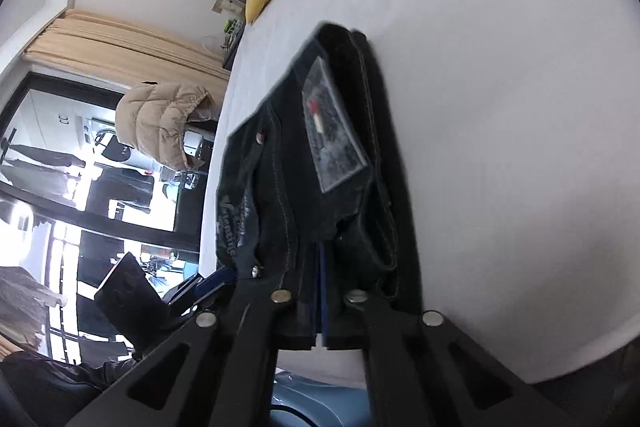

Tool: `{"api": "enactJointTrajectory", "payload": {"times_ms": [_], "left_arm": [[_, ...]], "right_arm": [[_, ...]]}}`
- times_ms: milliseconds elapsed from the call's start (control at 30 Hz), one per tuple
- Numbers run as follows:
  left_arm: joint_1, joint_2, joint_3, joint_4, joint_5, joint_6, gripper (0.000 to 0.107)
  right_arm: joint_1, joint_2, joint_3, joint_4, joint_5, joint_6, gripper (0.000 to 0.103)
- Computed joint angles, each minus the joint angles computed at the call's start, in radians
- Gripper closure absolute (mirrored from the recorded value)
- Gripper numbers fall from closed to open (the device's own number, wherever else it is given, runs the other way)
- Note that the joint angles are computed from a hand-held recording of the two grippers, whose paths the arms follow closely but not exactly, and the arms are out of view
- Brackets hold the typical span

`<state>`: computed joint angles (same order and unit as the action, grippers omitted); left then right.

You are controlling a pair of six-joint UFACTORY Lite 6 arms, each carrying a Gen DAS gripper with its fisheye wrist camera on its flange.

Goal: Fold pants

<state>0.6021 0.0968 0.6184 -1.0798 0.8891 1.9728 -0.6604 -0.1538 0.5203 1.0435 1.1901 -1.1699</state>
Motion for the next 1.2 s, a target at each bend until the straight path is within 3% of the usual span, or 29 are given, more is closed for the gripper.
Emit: {"api": "enactJointTrajectory", "payload": {"times_ms": [33, 67, 100, 133, 167, 233, 467, 700, 733, 767, 800, 867, 1067, 1200], "left_arm": [[0.027, 0.013, 0.054, 0.040, 0.039, -0.068, 0.086], [0.058, 0.007, 0.077, 0.051, 0.071, -0.097, 0.086], [0.091, -0.003, 0.096, 0.045, 0.103, -0.113, 0.085], [0.129, 0.006, 0.130, 0.033, 0.136, -0.124, 0.076], [0.149, 0.018, 0.152, 0.020, 0.150, -0.143, 0.043], [0.159, 0.087, 0.233, -0.014, 0.137, -0.231, 0.008], [0.074, 0.422, 0.577, 0.110, 0.235, -0.637, 0.008], [-0.060, 0.588, 0.718, 0.208, 0.231, -0.825, 0.010], [-0.076, 0.583, 0.706, 0.202, 0.220, -0.820, 0.015], [-0.091, 0.587, 0.700, 0.202, 0.218, -0.819, 0.031], [-0.115, 0.594, 0.707, 0.220, 0.202, -0.848, 0.038], [-0.116, 0.582, 0.703, 0.248, 0.173, -0.876, 0.061], [-0.110, 0.579, 0.742, 0.275, 0.207, -0.899, 0.081], [-0.100, 0.549, 0.786, 0.289, 0.254, -0.922, 0.086]], "right_arm": [[-0.016, -0.028, 0.014, 0.000, 0.042, 0.009, 0.079], [-0.056, -0.052, 0.026, -0.008, 0.083, 0.007, 0.051], [-0.078, -0.080, 0.042, -0.003, 0.101, 0.022, 0.039], [-0.106, -0.101, 0.062, 0.009, 0.115, 0.030, 0.027], [-0.133, -0.091, 0.096, 0.025, 0.133, 0.019, 0.026], [-0.130, -0.026, 0.170, 0.027, 0.116, 0.026, 0.026], [0.054, 0.330, 0.390, -0.008, -0.027, 0.128, 0.040], [0.163, 0.444, 0.454, -0.007, -0.056, 0.147, 0.052], [0.178, 0.444, 0.456, -0.009, -0.064, 0.154, 0.052], [0.200, 0.448, 0.465, -0.014, -0.075, 0.165, 0.053], [0.212, 0.449, 0.471, -0.018, -0.082, 0.171, 0.053], [0.250, 0.444, 0.471, -0.021, -0.114, 0.194, 0.063], [0.363, 0.313, 0.413, -0.067, -0.262, 0.285, 0.079], [0.433, 0.184, 0.408, -0.078, -0.288, 0.370, 0.083]]}}
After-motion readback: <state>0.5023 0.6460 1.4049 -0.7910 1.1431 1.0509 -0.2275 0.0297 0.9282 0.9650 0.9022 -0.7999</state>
